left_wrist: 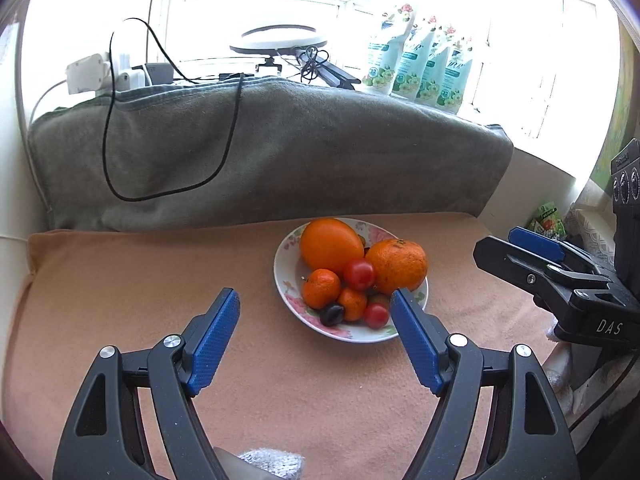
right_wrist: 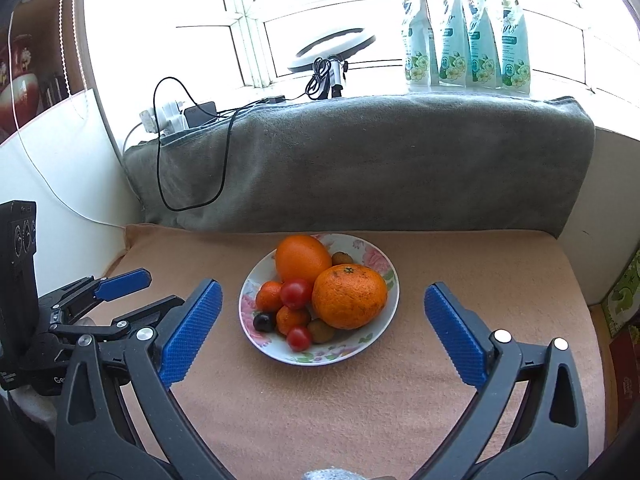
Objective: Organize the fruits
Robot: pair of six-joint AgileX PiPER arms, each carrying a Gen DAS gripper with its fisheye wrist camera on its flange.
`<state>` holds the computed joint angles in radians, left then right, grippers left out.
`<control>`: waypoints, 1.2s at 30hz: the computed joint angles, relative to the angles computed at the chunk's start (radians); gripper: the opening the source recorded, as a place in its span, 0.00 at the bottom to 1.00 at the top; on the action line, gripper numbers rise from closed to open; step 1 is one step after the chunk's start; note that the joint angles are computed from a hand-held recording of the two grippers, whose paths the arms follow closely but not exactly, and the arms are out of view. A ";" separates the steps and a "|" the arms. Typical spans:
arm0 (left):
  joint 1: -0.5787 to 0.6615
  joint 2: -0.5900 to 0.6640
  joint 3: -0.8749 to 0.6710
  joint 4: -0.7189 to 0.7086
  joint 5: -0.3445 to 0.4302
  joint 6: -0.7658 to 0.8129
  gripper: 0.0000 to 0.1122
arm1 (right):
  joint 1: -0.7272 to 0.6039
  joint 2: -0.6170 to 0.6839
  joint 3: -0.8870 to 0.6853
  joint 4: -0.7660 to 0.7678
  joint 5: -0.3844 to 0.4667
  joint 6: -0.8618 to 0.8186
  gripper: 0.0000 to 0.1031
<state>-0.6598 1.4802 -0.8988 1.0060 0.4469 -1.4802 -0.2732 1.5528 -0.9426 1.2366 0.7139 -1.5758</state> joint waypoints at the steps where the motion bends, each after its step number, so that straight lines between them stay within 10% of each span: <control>1: -0.007 -0.009 0.007 0.003 0.006 -0.006 0.70 | -0.004 -0.009 0.009 0.003 0.005 -0.005 1.00; 36: -0.151 -0.145 0.130 0.089 0.200 -0.197 0.89 | -0.085 -0.140 0.155 0.017 0.070 -0.059 1.00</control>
<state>-0.8105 1.3350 -0.7690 1.0948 0.6464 -1.6776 -0.3587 1.4126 -0.7873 1.2538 0.7839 -1.6345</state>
